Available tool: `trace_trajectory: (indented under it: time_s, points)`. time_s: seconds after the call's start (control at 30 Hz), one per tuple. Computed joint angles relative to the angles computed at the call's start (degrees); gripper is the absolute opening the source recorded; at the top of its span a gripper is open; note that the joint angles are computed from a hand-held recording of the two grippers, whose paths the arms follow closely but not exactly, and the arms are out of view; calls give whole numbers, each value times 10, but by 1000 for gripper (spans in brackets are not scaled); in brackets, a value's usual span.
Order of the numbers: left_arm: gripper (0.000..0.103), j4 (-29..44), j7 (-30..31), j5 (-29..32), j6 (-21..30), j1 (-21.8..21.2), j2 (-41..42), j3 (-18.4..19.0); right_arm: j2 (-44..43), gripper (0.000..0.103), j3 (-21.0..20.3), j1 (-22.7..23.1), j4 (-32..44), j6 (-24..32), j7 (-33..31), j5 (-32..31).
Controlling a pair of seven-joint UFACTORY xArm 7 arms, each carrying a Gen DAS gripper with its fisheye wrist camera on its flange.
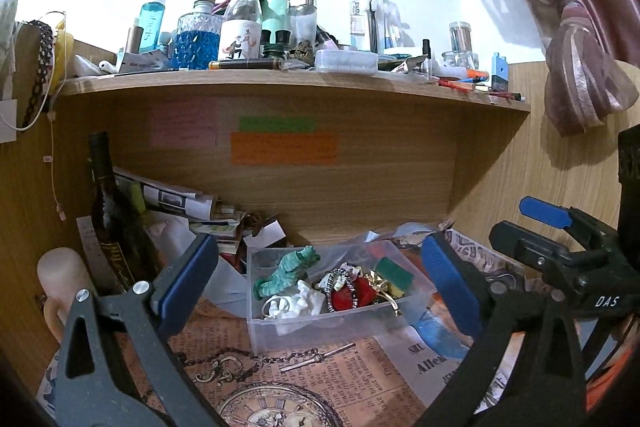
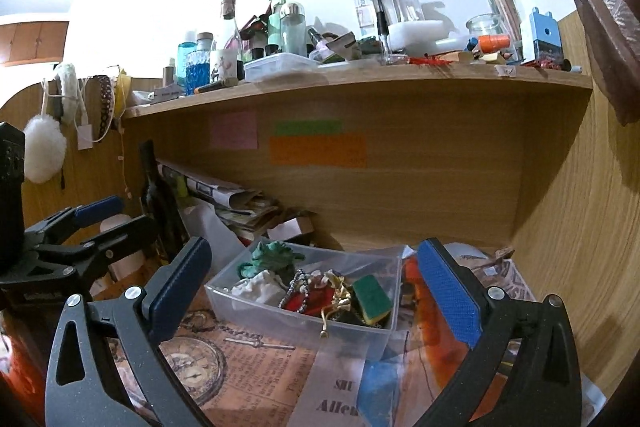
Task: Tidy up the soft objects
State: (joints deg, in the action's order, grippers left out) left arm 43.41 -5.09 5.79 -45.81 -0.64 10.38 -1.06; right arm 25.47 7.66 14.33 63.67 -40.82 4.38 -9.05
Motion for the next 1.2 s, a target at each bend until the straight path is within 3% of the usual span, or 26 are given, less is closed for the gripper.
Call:
trace_trajectory:
  time_s: [1.2]
  points:
    - [103,8,5,-7,7,-2,11,-1,8,103,0,2,8,2,-1,1]
